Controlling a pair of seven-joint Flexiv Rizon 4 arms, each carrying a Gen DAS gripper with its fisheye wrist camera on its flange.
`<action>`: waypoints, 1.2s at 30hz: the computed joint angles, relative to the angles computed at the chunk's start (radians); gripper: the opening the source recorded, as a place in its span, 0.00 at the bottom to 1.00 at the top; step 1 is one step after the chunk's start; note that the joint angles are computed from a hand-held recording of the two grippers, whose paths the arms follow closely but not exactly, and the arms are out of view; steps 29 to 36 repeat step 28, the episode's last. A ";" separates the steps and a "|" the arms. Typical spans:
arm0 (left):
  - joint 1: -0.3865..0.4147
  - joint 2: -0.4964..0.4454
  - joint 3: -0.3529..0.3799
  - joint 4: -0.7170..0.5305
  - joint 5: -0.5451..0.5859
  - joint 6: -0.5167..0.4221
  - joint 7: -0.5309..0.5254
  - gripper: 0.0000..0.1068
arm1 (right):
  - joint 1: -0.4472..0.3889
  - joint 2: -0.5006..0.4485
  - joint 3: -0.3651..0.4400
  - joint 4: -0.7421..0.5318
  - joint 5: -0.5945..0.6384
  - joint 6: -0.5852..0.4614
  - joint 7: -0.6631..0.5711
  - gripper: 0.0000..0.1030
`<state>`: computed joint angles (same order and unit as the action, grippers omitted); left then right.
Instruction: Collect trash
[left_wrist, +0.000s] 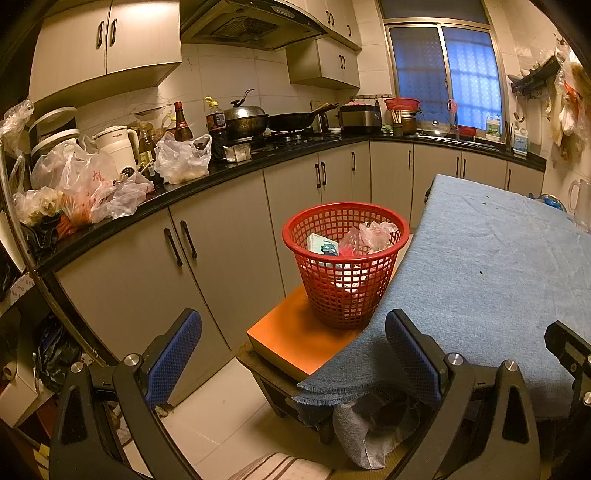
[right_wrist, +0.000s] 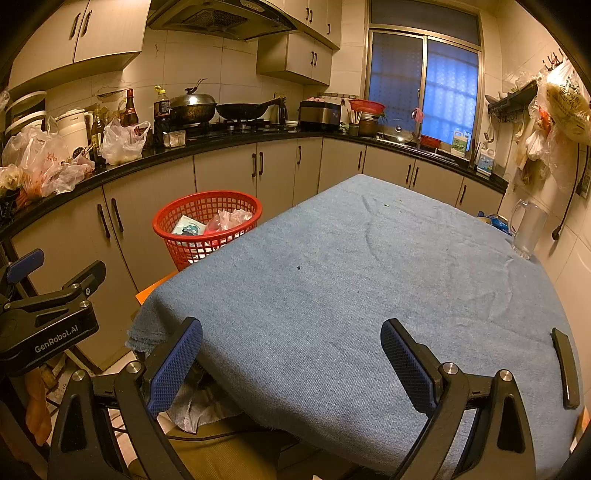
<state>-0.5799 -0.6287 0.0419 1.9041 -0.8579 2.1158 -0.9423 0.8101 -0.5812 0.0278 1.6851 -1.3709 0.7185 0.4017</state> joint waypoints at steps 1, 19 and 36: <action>-0.001 0.000 0.001 0.000 -0.001 0.001 0.000 0.93 | 0.000 0.000 0.000 0.000 0.000 -0.001 0.000 0.96; -0.002 -0.002 0.003 -0.005 0.000 -0.005 0.009 0.93 | -0.013 0.004 0.003 0.019 -0.013 0.015 0.015 0.96; -0.070 -0.030 0.071 -0.144 -0.027 -0.199 0.103 0.93 | -0.089 0.091 0.013 0.152 -0.013 0.038 0.117 0.96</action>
